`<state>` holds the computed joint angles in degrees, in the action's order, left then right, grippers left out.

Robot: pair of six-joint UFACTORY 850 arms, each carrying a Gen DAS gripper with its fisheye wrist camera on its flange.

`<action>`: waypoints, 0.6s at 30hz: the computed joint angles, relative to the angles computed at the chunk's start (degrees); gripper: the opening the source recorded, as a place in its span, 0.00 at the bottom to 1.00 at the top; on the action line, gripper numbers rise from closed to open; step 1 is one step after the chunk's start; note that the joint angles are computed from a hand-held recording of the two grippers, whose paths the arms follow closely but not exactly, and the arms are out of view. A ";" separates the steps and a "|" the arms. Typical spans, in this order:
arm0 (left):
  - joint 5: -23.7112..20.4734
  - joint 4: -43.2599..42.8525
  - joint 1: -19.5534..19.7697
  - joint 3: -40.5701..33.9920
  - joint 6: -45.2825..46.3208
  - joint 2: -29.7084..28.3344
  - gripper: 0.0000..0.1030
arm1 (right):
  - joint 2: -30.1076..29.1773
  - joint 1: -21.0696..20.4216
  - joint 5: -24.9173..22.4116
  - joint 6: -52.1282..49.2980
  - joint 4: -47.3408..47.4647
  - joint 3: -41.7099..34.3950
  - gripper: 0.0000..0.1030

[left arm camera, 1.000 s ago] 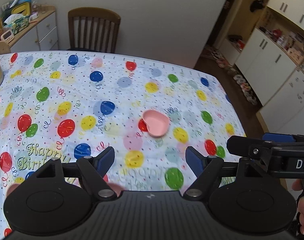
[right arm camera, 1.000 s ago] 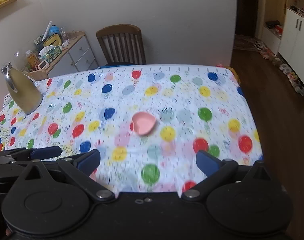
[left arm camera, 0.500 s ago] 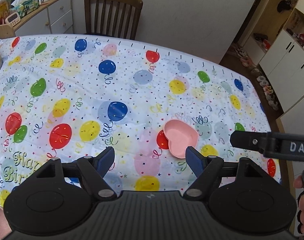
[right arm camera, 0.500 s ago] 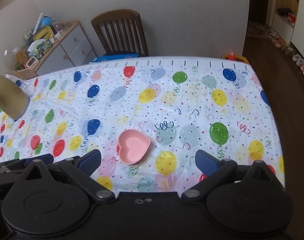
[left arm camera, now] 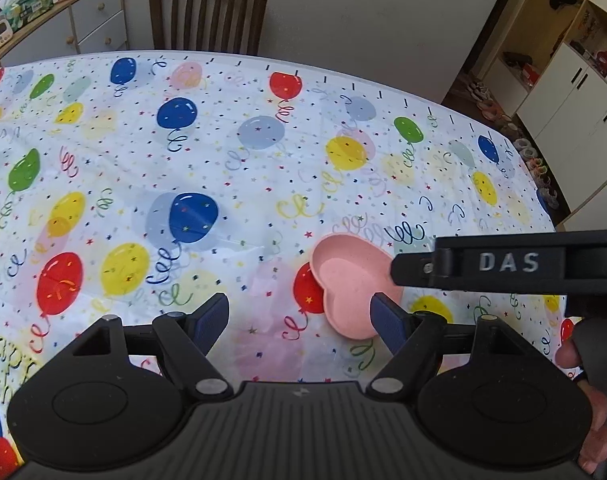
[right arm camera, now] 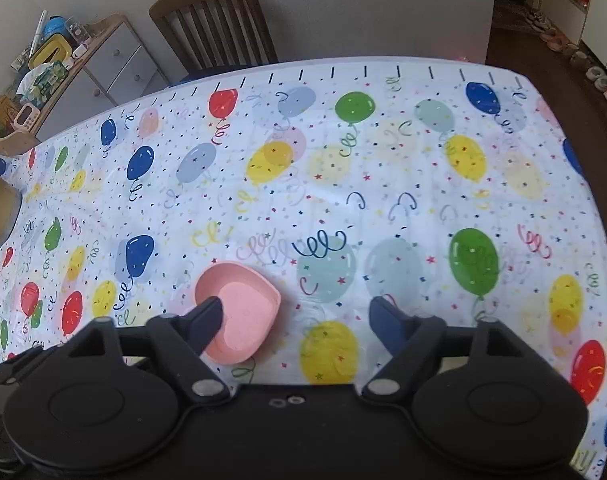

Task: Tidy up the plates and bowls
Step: 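Move both grippers to the small pink heart-shaped bowl, then grasp the heart-shaped bowl's rim with both grippers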

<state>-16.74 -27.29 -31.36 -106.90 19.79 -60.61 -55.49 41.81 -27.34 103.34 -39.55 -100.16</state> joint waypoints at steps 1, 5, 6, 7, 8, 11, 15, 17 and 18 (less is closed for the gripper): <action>-0.30 -0.41 -0.09 -0.63 0.73 -0.51 0.75 | -0.24 -0.15 0.62 -0.43 0.42 -0.09 0.66; -0.90 -0.22 -0.40 -2.40 0.97 -1.98 0.73 | -1.46 -0.79 1.98 -3.17 2.47 -1.02 0.49; -1.20 -1.29 -0.36 -2.82 2.02 -2.30 0.67 | -1.64 -0.90 2.42 -3.22 2.58 -1.09 0.45; -1.65 -1.14 -0.36 -3.39 1.85 -2.68 0.64 | -1.79 -1.06 2.80 -3.34 2.66 -1.17 0.41; -1.92 -0.95 -0.37 -3.83 1.63 -2.99 0.58 | -1.91 -1.16 3.16 -3.59 2.82 -1.18 0.39; -2.92 -2.65 -0.21 -4.93 3.32 -3.82 0.45 | -2.47 -1.40 3.98 -4.43 3.42 -1.68 0.31; -5.00 -7.39 0.14 -6.31 8.03 -4.96 0.31 | -3.25 -1.45 4.36 -5.93 3.87 -2.75 0.21; -5.77 -9.28 0.31 -6.86 9.29 -5.42 0.26 | -3.59 -1.48 4.46 -6.93 4.59 -3.17 0.17; -6.18 -10.36 0.39 -7.10 10.09 -5.61 0.21 | -3.70 -1.46 4.47 -7.09 4.63 -3.30 0.13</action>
<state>-22.92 -37.65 -30.97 -114.00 29.88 -66.21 -59.19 40.34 -22.87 96.25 -34.92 -103.45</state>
